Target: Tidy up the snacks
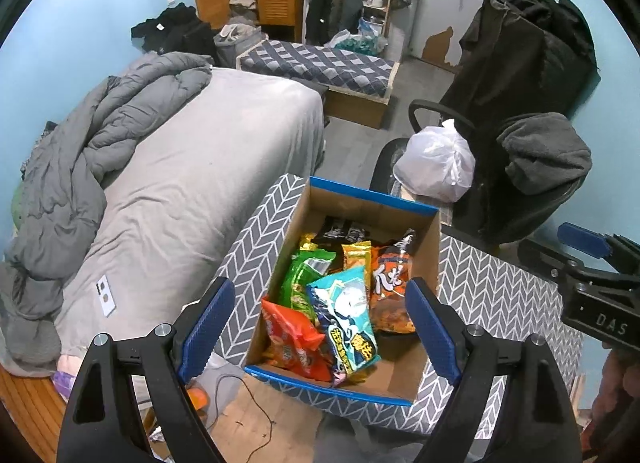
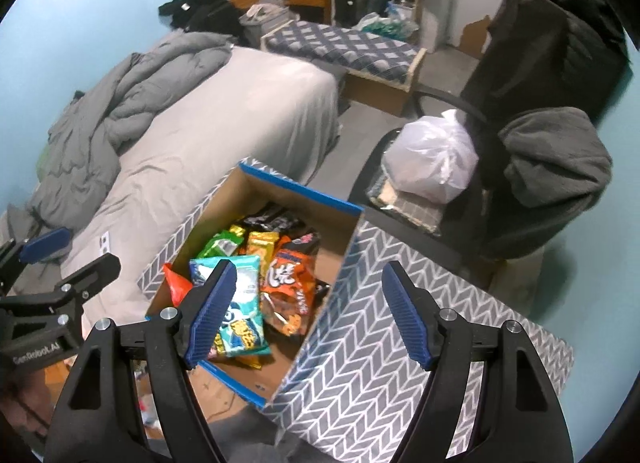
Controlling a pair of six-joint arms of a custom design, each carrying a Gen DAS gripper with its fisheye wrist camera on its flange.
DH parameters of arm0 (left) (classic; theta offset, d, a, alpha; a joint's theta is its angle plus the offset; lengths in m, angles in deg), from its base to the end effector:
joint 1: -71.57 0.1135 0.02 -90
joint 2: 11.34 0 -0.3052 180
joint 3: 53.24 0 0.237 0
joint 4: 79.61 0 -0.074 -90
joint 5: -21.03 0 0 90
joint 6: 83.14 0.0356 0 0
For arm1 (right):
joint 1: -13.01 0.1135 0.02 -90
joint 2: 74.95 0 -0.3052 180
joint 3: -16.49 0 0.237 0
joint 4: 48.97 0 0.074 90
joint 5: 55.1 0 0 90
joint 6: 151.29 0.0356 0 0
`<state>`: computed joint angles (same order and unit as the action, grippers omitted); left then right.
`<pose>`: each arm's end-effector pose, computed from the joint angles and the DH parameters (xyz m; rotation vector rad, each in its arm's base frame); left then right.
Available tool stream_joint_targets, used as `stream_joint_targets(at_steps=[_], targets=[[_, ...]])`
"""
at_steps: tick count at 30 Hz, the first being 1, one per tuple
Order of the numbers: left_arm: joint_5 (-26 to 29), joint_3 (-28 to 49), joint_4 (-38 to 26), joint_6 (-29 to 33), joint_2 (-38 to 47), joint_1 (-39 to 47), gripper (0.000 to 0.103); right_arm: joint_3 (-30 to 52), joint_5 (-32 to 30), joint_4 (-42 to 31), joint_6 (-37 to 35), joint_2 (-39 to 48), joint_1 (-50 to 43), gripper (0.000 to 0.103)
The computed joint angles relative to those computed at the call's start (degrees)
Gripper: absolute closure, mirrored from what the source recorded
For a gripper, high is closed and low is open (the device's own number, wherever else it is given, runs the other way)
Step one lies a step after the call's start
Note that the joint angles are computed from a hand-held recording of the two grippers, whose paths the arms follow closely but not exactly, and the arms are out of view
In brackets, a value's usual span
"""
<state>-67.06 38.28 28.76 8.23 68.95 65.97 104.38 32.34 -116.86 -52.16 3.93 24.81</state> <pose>0.2538 -0.0261 0.3652 0.1712 2.6201 -0.0693 0.2462 0.0531 0.3563 -0.0770 2.6079 0.1893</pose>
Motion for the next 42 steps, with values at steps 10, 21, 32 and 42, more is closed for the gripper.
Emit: stream_joint_targets(at_steps=[10,21,32,42], targets=[[-1.1,0.8,-3.0,-2.2,-1.2,-2.6,0.015,-3.0,-0.5,-2.8,0.3,-5.4,-3.5,0.028],[-3.5,1.2,-4.4,-3.8,-1.7,-5.9,0.015,-4.9,-1.9,-4.5,-0.2,-8.6,-6.6,0.028],[-5.1,1.5,-4.8,-4.5,-1.6,-8.2,0.015,-5.0,-3.5,-5.0,-1.4,-9.2,-8.5,0.028],[-6.0,2.5,-5.6,-5.6,-1.0,-9.8,0.015,-4.8,-3.8,-6.0,-2.1,-9.2,-9.4,0.028]])
